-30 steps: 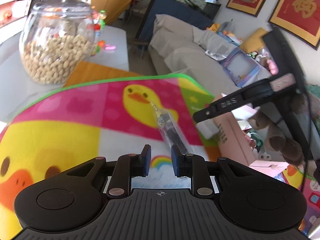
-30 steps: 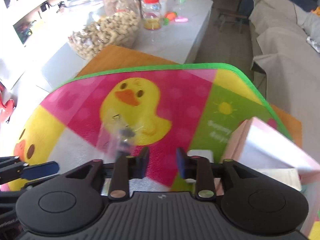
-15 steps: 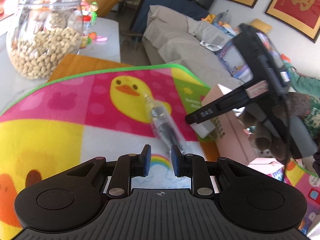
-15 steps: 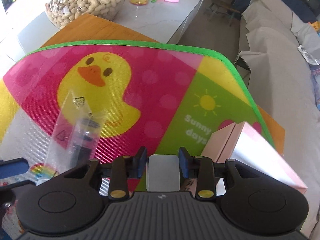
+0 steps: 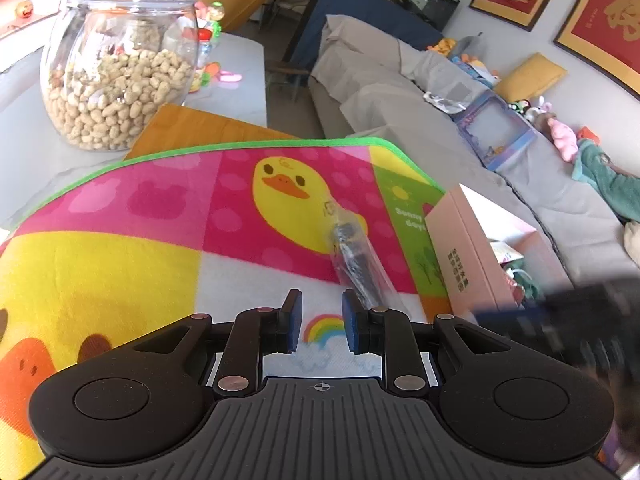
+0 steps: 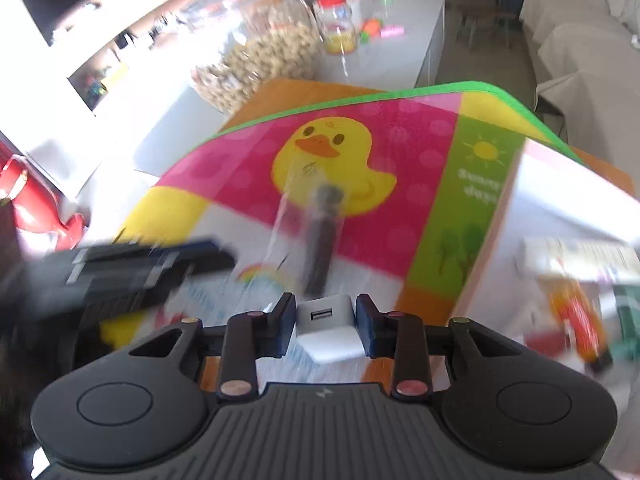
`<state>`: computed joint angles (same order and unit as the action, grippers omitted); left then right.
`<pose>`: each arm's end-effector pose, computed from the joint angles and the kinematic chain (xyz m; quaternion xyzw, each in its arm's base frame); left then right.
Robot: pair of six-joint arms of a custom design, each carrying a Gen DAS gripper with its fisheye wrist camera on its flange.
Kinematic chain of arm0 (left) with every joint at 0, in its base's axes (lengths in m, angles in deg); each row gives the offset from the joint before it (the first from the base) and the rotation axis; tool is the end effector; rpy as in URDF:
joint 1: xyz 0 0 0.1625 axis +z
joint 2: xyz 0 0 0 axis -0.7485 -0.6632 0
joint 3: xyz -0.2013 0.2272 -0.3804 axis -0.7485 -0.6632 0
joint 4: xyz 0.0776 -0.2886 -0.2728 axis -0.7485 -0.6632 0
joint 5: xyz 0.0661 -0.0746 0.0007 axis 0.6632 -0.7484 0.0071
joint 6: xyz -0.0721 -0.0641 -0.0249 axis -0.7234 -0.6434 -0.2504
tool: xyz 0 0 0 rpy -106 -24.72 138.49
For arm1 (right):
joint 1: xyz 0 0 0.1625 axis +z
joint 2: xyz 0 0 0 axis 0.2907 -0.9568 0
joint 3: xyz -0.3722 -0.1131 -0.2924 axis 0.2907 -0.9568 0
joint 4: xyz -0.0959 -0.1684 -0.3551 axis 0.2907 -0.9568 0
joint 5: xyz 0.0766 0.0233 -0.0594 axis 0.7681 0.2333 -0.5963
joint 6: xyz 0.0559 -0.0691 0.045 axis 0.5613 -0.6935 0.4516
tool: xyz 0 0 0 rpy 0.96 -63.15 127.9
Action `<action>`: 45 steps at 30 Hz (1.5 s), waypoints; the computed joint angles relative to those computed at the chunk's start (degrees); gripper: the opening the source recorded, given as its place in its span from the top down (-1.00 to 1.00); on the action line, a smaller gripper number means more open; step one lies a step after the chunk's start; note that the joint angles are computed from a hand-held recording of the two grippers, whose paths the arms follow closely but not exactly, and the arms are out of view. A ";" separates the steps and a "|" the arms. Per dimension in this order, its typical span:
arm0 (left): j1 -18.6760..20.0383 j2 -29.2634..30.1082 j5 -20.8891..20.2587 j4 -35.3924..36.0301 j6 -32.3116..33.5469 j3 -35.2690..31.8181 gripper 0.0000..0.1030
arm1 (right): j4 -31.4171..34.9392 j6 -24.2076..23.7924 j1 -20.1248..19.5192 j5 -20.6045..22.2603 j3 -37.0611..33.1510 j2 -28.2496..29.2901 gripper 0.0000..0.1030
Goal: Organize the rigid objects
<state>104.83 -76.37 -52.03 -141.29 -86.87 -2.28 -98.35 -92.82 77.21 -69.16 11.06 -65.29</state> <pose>-0.2505 -0.7600 0.0685 -0.0698 0.8544 -0.4642 0.2229 0.1753 -0.9022 0.2204 0.4525 -0.8805 0.0262 0.1384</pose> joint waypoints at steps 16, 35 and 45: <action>1.32 11.04 8.42 22.51 3.90 -24.73 0.37 | -37.47 -8.43 -8.37 9.38 35.54 -16.25 -0.04; -0.46 4.31 1.98 16.94 11.15 -8.05 0.52 | -40.12 -3.21 -11.05 13.75 38.84 -16.17 -1.00; -3.02 -0.37 1.52 6.61 6.60 6.71 0.53 | -34.73 -7.71 -8.59 11.98 36.55 -15.35 -0.74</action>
<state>101.81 -76.74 -50.51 -134.68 -80.27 4.43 -133.08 -100.52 68.62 -57.18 47.61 -80.64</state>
